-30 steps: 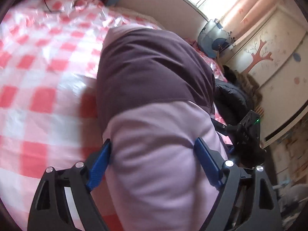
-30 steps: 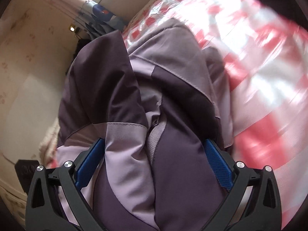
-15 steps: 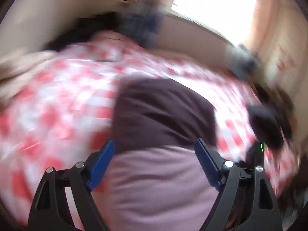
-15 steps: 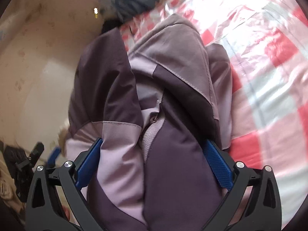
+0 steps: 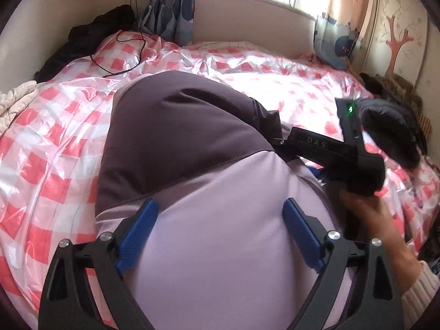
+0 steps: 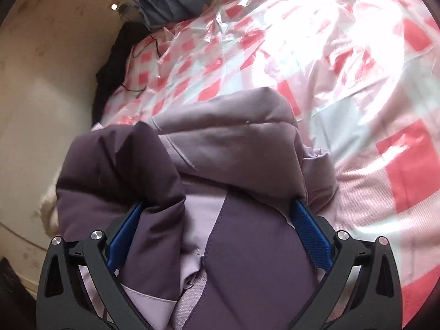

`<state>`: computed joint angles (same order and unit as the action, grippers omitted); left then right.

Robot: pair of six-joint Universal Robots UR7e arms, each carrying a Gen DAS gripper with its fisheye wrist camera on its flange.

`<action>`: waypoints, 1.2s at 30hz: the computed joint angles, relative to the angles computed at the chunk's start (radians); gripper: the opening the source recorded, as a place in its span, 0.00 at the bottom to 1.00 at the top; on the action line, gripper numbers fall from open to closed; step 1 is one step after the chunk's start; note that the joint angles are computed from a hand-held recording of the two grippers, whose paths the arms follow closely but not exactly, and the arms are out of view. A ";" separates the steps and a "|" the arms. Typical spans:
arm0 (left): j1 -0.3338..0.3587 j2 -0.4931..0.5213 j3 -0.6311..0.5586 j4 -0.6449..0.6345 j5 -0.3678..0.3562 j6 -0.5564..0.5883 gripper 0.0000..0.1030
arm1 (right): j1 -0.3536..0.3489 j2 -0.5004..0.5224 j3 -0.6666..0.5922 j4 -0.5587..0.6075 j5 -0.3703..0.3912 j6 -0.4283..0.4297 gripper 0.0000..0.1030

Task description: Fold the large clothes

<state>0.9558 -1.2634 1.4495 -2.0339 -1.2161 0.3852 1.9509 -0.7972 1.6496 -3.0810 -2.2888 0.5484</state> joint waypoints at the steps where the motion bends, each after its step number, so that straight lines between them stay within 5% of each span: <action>1: -0.007 -0.005 0.021 -0.022 0.015 0.009 0.91 | 0.005 -0.002 -0.016 0.061 -0.012 0.005 0.94; 4: -0.015 -0.006 0.022 0.001 0.022 0.003 0.92 | 0.050 -0.021 -0.064 0.233 -0.094 0.065 0.94; 8: 0.004 -0.003 0.004 0.007 -0.012 -0.011 0.93 | 0.156 -0.023 -0.014 0.143 -0.194 0.020 0.94; 10: -0.002 -0.006 0.010 0.007 0.000 -0.014 0.93 | 0.154 -0.010 0.027 0.174 -0.171 0.067 0.94; 14: -0.041 -0.039 0.080 -0.036 0.083 0.036 0.93 | 0.102 -0.034 0.135 0.022 -0.028 0.130 0.94; 17: -0.044 -0.074 0.064 -0.019 0.075 -0.008 0.93 | 0.182 -0.029 0.082 0.157 -0.179 0.169 0.94; 19: -0.040 -0.088 0.063 -0.043 0.098 -0.026 0.93 | 0.202 -0.018 0.089 0.153 -0.215 0.179 0.94; 23: -0.009 -0.079 0.032 -0.026 0.129 -0.029 0.93 | 0.138 -0.012 0.207 -0.137 -0.036 0.194 0.94; 27: 0.076 -0.029 -0.068 0.121 -0.051 -0.106 0.94 | 0.133 0.015 0.167 -0.122 -0.030 0.164 0.94; 31: 0.076 -0.062 -0.020 0.019 0.051 -0.078 0.94 | 0.114 0.089 0.010 0.004 0.007 0.102 0.94; 36: 0.074 -0.075 -0.043 -0.007 0.186 -0.071 0.94 | 0.074 0.225 -0.187 0.043 0.167 -0.020 0.94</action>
<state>1.0299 -1.3383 1.4065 -2.0406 -1.0296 0.3143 2.0248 -0.5718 1.4628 -3.0381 -2.1217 0.5280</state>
